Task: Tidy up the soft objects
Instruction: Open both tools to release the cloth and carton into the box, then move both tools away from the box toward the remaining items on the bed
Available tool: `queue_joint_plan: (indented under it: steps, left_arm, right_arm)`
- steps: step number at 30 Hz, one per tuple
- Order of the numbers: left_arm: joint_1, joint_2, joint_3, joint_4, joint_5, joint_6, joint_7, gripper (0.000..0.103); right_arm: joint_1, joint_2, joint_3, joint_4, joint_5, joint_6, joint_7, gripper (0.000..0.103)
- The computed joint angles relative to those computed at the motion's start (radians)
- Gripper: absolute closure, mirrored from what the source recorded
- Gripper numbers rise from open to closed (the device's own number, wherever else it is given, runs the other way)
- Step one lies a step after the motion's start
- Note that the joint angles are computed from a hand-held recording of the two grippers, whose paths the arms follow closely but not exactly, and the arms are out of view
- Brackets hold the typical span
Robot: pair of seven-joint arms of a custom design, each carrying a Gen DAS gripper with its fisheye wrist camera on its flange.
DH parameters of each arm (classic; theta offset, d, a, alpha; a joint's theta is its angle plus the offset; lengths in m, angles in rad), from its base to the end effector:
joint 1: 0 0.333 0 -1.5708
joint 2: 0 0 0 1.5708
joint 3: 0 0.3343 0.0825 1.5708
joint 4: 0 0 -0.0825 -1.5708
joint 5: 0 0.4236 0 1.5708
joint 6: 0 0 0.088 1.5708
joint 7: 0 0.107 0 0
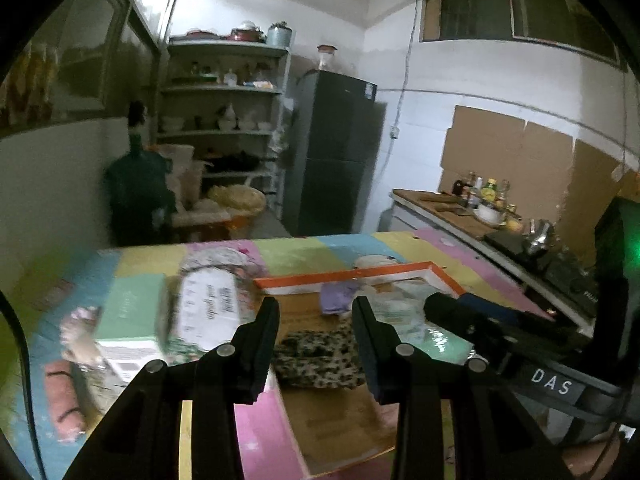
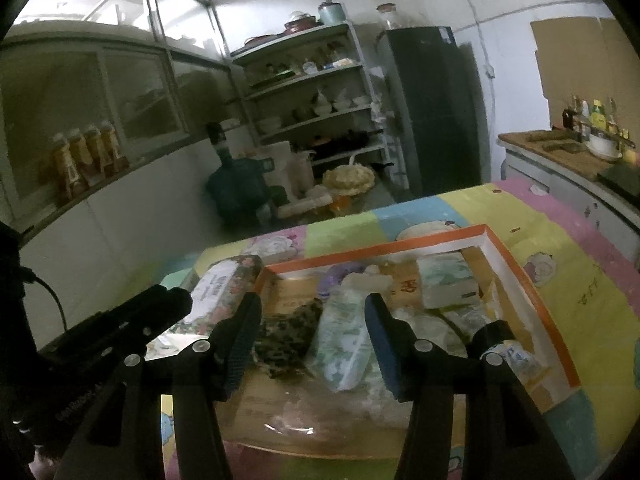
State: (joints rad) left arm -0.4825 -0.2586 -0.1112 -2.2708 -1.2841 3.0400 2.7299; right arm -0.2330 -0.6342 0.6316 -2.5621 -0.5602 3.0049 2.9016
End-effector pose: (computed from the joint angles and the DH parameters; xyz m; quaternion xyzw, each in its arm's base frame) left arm 0.4750 -0.2367 0.5424 -0.4191 0.7428 -0.4863 0.1899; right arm 0.3965 0.2411 0.5262 -0.5047 0.6967 -0.2980 0.4137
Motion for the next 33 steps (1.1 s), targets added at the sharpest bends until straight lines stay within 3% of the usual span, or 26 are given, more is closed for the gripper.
queue_joint_plan:
  steps: [6, 16, 33]
  left_arm:
    - [-0.014, -0.032, 0.015, -0.040, 0.043, 0.079, -0.024, 0.065]
    - [-0.056, -0.082, 0.105, -0.110, 0.186, 0.155, -0.158, 0.065]
    - [-0.103, -0.133, 0.258, -0.186, 0.393, 0.187, -0.329, 0.065]
  right_arm:
    - [-0.018, 0.005, 0.040, 0.023, -0.014, 0.011, 0.013, 0.047]
    - [-0.042, 0.047, 0.102, 0.086, -0.041, 0.016, 0.020, 0.047]
    - [-0.058, 0.218, 0.183, 0.248, -0.237, -0.030, 0.106, 0.047]
